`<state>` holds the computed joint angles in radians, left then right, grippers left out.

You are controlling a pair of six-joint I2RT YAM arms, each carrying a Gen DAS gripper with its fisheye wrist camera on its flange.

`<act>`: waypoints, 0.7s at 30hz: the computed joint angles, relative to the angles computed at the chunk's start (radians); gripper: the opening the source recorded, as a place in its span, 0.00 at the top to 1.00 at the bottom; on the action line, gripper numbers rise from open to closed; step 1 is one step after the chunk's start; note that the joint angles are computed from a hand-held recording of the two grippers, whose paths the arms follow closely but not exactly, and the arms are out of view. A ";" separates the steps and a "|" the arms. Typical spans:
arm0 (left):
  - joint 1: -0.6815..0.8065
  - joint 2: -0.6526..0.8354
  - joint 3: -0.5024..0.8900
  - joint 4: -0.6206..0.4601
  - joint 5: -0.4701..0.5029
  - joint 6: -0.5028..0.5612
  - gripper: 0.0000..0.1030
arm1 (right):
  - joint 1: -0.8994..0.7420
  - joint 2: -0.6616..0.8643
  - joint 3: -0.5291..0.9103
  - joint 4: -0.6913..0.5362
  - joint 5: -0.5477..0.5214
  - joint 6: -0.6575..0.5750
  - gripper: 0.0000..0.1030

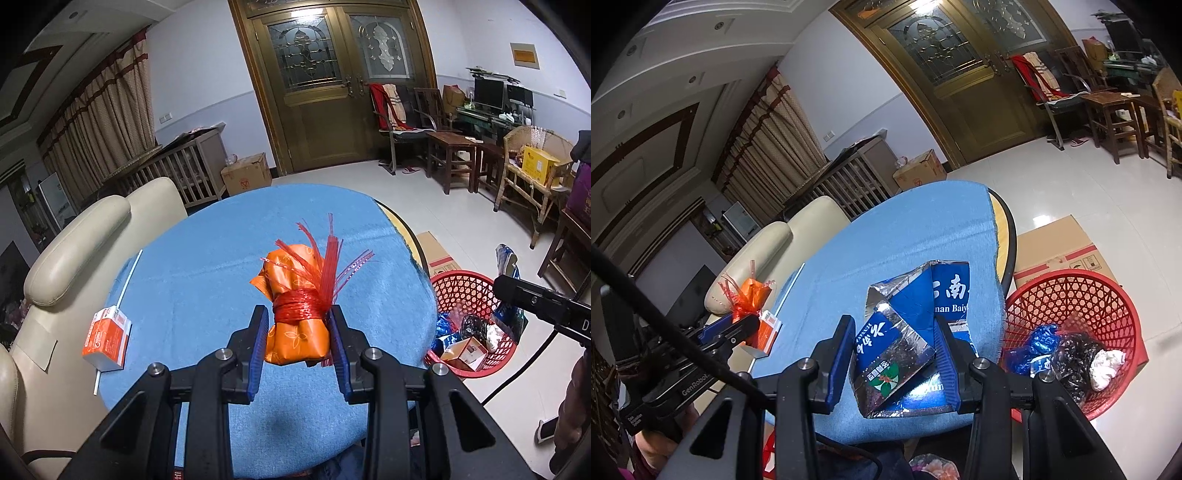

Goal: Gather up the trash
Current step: 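Hold the blue wrapper in the right tool while the left tool holds the orange bag raised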

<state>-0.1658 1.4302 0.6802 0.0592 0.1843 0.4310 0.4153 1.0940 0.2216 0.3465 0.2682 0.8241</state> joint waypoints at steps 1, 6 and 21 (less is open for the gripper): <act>0.000 0.001 -0.001 0.001 0.002 0.000 0.66 | 0.001 -0.001 0.000 -0.001 0.001 0.001 0.56; -0.001 0.010 -0.002 -0.003 0.002 -0.001 0.66 | -0.015 0.003 0.000 0.004 -0.015 0.000 0.56; -0.004 0.040 0.004 0.005 -0.009 -0.016 0.66 | -0.050 0.069 -0.012 0.076 -0.059 -0.003 0.56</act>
